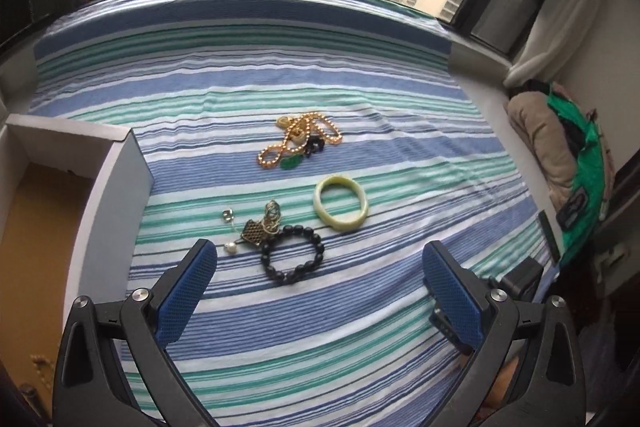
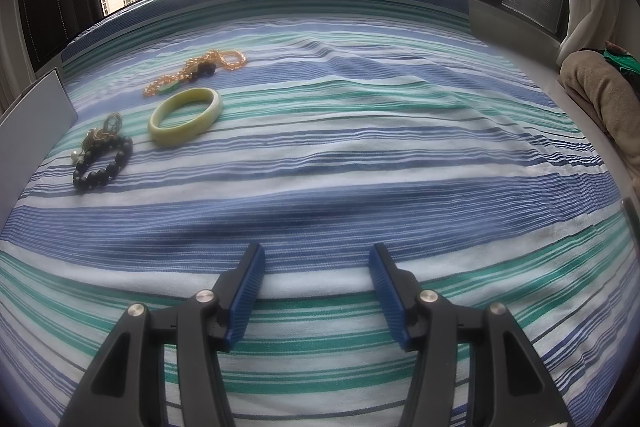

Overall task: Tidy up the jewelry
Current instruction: 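Lower the left tool onto the silver pendant with rings and close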

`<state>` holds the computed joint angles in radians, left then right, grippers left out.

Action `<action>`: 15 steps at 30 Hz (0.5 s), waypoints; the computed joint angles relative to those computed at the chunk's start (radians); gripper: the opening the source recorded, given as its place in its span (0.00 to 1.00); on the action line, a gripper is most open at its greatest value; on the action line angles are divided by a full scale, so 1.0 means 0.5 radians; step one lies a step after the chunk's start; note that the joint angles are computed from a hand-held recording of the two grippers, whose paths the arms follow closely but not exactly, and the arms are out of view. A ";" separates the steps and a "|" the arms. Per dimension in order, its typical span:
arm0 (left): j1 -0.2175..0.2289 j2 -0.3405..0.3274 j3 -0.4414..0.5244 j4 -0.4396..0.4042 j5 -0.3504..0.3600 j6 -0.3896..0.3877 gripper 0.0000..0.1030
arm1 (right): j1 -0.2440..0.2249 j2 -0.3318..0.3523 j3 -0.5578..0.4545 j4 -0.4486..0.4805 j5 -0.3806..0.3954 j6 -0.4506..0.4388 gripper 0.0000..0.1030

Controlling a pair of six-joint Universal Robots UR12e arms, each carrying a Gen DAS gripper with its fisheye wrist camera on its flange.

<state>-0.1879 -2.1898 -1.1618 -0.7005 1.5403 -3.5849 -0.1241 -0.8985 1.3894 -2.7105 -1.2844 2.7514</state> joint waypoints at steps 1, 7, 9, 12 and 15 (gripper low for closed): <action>0.008 -0.031 0.041 -0.023 -0.040 -0.009 0.99 | 0.000 0.000 0.000 0.000 0.000 0.000 0.54; -0.022 -0.262 0.343 -0.449 0.133 0.123 0.84 | 0.000 0.000 0.000 0.001 0.001 0.001 0.54; -0.030 -0.329 0.432 -0.580 0.233 0.146 0.78 | 0.000 0.000 -0.001 0.002 0.001 0.001 0.54; -0.009 -0.377 0.464 -0.601 0.259 0.036 0.77 | 0.000 0.000 -0.001 0.002 0.001 0.001 0.54; 0.009 -0.430 0.520 -0.636 0.222 -0.013 0.70 | 0.000 0.001 -0.001 0.002 -0.001 0.000 0.54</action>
